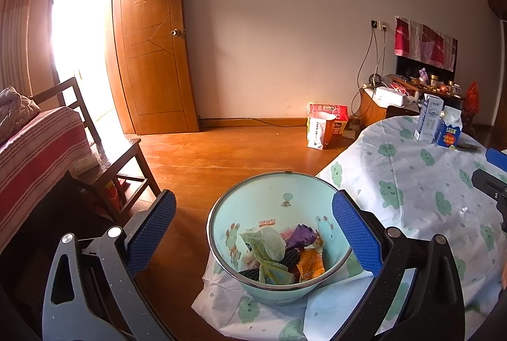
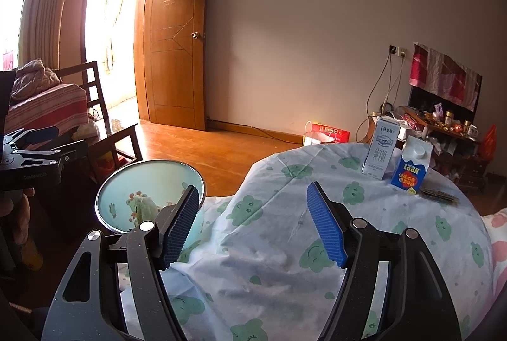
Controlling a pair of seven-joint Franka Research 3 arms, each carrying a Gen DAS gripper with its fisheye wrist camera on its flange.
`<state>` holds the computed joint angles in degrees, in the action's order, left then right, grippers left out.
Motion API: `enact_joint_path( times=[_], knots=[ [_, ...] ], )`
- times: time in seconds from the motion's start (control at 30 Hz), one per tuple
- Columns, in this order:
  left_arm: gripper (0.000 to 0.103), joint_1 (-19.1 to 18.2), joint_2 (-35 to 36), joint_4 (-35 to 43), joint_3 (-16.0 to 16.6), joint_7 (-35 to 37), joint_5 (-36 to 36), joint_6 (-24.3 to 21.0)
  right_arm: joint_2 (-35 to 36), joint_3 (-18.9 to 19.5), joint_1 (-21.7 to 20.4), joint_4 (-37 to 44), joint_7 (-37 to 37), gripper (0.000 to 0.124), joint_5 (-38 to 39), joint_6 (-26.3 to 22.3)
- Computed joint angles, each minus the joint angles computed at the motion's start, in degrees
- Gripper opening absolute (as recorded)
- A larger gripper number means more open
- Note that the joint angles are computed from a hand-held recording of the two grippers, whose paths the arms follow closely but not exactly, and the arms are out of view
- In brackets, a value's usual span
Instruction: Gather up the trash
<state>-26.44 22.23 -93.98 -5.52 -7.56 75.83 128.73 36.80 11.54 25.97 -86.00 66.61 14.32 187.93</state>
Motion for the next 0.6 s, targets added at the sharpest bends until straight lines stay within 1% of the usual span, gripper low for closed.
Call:
enact_joint_path(
  times=[0.07, 0.17, 0.6],
  knots=[
    [0.097, 0.1, 0.0, 0.1, 0.0, 0.4, -0.2, 0.4, 0.0, 0.0, 0.1, -0.2, 0.1, 0.07, 0.0, -0.1],
    [0.097, -0.3, 0.3, 0.3, 0.0, 0.4, 0.1, -0.6, -0.2, -0.1, 0.2, -0.7, 0.2, 0.071, 0.0, 0.2],
    [0.097, -1.0, 1.5, 1.8, 0.2, 1.8, -0.5, -2.1, -0.2, 0.4, -0.2, -1.1, 0.4, 0.073, -0.3, 0.4]
  ],
)
